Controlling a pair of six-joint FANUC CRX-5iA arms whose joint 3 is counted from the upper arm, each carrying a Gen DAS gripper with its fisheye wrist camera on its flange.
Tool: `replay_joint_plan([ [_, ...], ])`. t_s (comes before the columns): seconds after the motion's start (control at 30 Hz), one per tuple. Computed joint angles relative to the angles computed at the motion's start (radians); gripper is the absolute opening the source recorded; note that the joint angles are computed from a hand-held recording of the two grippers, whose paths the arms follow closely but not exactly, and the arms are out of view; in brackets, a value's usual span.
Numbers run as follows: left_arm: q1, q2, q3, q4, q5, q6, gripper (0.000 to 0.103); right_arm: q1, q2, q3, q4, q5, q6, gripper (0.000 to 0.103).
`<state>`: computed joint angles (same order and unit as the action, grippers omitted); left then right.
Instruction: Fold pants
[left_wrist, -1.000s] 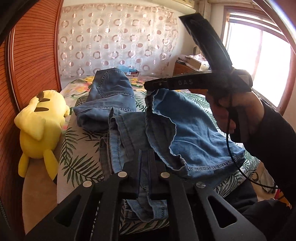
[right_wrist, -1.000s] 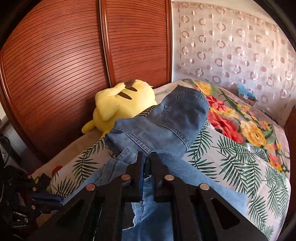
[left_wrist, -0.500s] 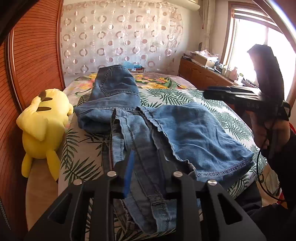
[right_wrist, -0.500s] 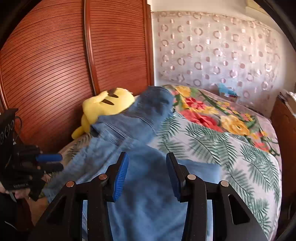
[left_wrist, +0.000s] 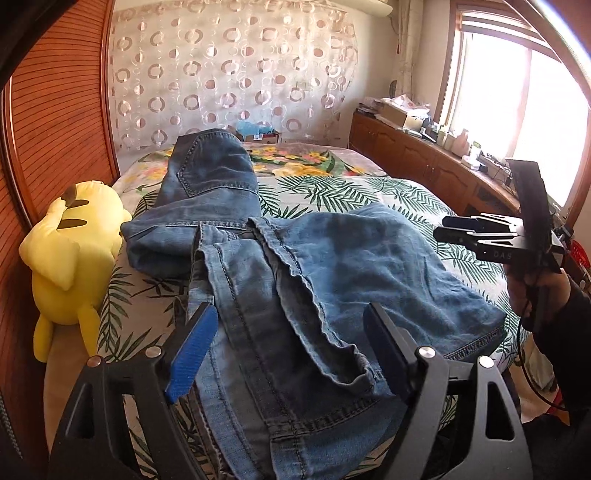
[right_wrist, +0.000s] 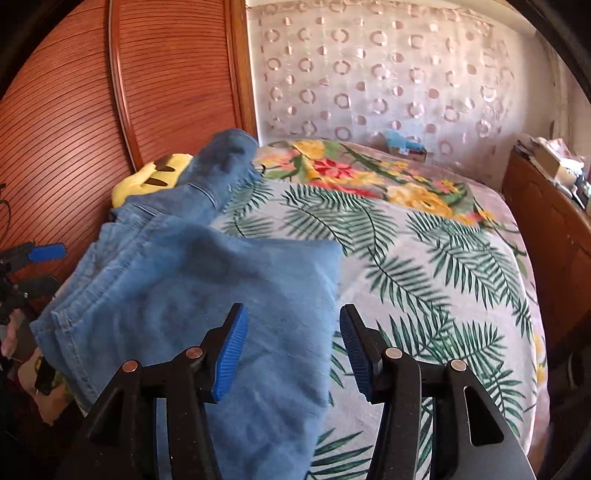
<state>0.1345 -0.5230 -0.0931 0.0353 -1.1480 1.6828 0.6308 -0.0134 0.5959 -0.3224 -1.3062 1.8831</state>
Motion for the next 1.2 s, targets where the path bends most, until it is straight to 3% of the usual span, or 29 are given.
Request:
replay_joint_plan([
  [0.47, -0.068, 0.067, 0.013, -0.07, -0.014, 0.051, 0.082, -0.016, 0.071, 0.035, -0.022, -0.062, -0.023, 0.054],
  [1.1, -0.049, 0.064, -0.044, -0.042, 0.018, 0.021, 0.082, -0.004, 0.119, 0.065, -0.034, -0.075, -0.01, 0.054],
  [1.13, -0.049, 0.065, -0.044, -0.041, 0.018, 0.022, 0.082, 0.002, 0.119, 0.065, -0.03, -0.073, -0.015, 0.051],
  [1.2, -0.052, 0.065, -0.043, -0.043, 0.017, 0.027, 0.082, -0.009, 0.125, 0.077, -0.062, -0.092, -0.001, 0.037],
])
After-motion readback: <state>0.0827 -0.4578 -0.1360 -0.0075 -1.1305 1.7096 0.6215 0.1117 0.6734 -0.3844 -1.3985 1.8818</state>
